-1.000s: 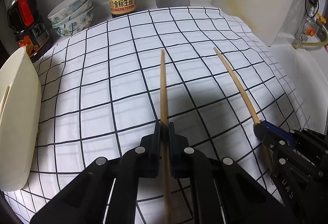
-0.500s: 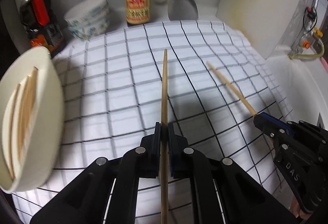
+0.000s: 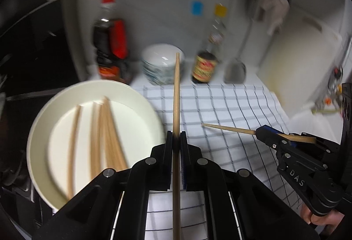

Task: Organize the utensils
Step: 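Carry the chopstick in the right tool into the white basin while the left tool carries its own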

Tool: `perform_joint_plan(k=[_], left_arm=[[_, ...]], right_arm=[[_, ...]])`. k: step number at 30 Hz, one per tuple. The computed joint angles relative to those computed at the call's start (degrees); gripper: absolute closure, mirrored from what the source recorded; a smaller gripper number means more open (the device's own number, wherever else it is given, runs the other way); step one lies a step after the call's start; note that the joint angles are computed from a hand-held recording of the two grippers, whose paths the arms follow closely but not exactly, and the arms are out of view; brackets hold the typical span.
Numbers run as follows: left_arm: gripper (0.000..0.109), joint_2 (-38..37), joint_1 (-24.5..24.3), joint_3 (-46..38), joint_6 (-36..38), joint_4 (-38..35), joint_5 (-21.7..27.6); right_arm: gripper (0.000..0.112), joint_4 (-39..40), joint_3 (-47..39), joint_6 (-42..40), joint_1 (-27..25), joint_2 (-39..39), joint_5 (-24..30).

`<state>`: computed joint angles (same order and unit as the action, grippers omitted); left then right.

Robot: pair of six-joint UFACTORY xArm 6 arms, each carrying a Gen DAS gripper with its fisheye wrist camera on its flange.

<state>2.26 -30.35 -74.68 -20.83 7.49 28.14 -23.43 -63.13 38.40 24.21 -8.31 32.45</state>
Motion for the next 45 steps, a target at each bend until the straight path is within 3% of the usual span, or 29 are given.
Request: perform_joint_plan(k=[13, 25, 32, 45], left_arm=[[0.101, -5.01, 10.86, 4.35, -0.31, -0.57, -0.33], [0.101, -2.75, 15.21, 5.14, 2.01, -3.1, 1.46], [0.101, -0.83, 16.2, 5.01, 3.13, -4.66, 2.44], [0.101, 2.48, 16.77, 4.32, 4.2, -7.56, 6.16]], right_arm=[[0.106, 6.41, -22.79, -10.14, 6.43, 17.53, -0.17], [0.106, 11.37, -38.8, -14.67, 9.03, 32.42, 4.04], [0.106, 11.38, -42.96, -14.27, 9.58, 37.31, 6.25], [0.106, 18.53, -46.25, -17.9, 9.29, 41.98, 11.57]])
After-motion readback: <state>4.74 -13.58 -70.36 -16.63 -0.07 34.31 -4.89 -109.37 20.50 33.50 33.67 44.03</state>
